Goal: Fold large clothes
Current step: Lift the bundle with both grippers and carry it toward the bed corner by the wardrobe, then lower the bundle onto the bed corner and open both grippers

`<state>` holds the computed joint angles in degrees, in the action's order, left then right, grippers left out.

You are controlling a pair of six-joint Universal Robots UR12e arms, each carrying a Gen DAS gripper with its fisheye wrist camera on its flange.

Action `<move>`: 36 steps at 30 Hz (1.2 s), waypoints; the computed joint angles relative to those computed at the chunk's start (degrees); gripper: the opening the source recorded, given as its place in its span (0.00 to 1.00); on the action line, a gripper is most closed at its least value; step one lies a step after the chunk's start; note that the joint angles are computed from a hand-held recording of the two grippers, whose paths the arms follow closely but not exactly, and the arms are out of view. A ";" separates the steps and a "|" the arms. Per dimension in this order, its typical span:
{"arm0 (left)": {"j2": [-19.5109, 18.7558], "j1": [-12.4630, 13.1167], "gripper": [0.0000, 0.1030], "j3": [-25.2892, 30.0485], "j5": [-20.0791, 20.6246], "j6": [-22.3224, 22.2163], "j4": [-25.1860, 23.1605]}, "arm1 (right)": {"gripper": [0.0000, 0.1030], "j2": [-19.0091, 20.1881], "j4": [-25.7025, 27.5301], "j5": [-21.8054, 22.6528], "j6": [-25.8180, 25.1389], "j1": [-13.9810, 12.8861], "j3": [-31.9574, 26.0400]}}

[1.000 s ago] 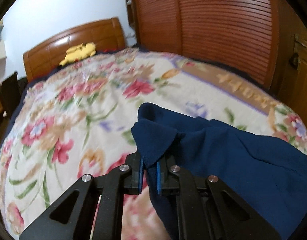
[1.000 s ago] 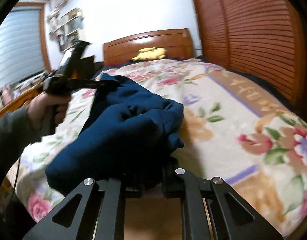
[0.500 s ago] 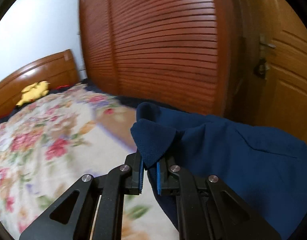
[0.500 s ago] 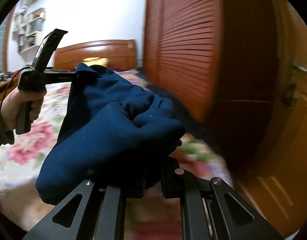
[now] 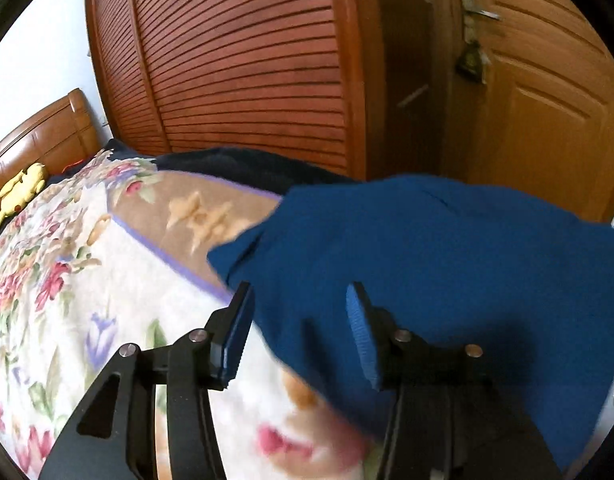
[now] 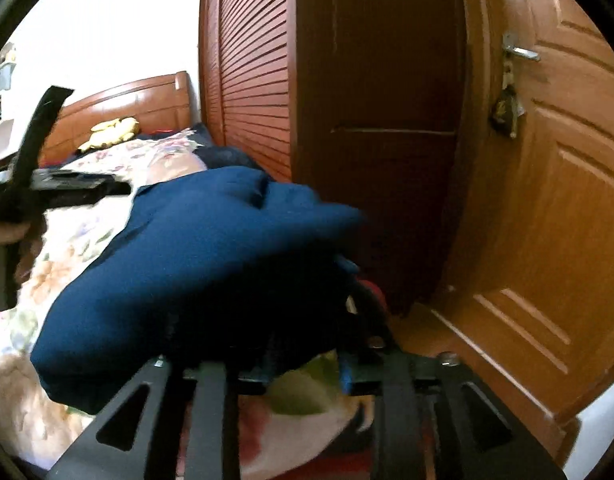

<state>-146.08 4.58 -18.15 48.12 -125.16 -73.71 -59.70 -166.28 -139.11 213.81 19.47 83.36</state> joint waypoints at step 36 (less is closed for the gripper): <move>9.90 19.30 0.86 -27.03 -7.64 -14.86 30.55 | 0.46 5.00 17.29 -2.16 5.89 2.97 -10.89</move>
<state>-136.18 23.88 -45.18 40.48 -140.02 -43.15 -54.70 -148.99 -141.27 219.70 22.43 72.47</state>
